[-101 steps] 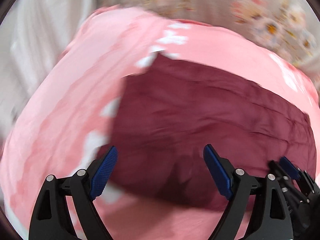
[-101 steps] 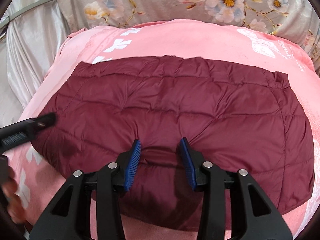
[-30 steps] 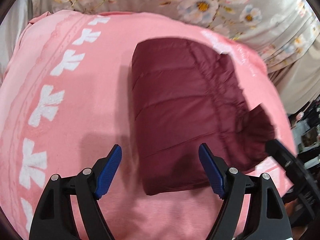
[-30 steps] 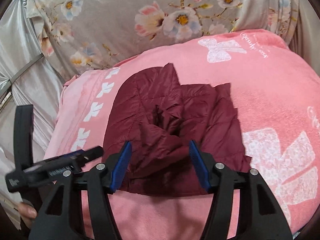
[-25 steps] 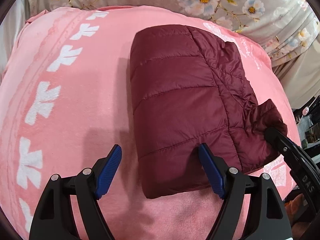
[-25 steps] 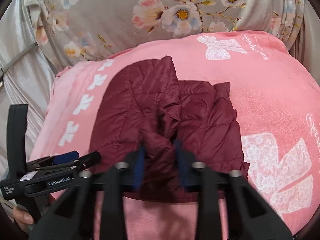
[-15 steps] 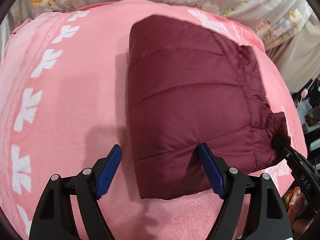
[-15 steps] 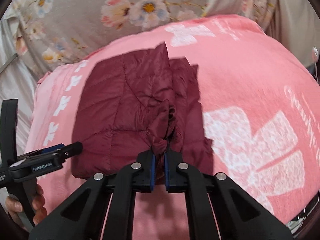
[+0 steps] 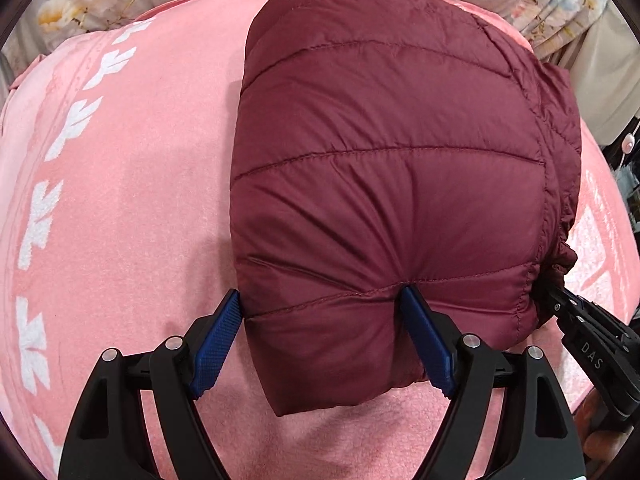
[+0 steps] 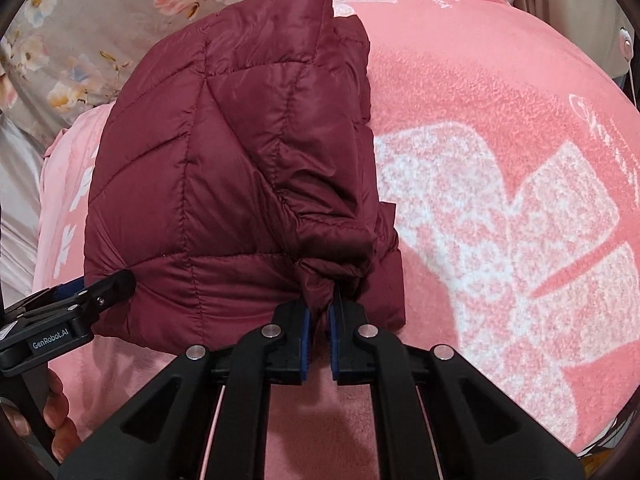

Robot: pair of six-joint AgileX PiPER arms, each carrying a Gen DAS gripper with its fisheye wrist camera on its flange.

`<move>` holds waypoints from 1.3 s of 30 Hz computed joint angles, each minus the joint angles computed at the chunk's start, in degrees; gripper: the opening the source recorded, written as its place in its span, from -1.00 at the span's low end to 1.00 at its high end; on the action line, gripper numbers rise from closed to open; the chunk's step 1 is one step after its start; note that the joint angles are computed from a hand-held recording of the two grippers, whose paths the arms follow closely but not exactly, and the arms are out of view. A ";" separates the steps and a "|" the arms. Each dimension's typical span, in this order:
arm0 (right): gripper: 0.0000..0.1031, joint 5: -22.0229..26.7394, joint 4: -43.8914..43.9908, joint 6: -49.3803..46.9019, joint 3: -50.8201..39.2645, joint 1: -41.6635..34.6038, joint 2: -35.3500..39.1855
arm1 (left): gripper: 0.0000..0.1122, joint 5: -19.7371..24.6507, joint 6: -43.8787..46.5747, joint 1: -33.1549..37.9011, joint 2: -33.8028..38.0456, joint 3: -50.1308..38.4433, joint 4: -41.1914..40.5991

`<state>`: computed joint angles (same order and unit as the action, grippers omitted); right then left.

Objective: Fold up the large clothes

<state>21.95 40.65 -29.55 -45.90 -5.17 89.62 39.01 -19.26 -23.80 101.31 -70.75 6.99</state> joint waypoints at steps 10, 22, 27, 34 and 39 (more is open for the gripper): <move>-0.88 -2.08 3.08 -2.79 0.40 1.22 1.09 | 0.44 -1.97 -6.76 -2.94 1.79 0.75 7.23; -0.38 11.61 12.65 -10.41 -5.22 -13.55 -6.99 | 0.37 3.03 6.78 7.01 -4.97 -4.06 -7.25; -0.17 12.66 15.92 -8.24 -17.49 -11.59 0.30 | 0.37 5.72 4.23 8.27 1.20 -18.71 -4.77; -0.06 14.48 7.34 5.91 -36.26 -7.50 14.61 | 0.37 12.80 3.46 6.56 13.38 -38.29 -3.91; -0.63 14.00 -4.86 16.87 -42.60 -3.99 20.32 | 0.36 20.48 3.59 4.66 25.86 -56.85 -1.96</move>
<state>35.94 35.79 -12.68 -88.50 -9.16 109.94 59.49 -15.66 -19.14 127.18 -127.61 5.03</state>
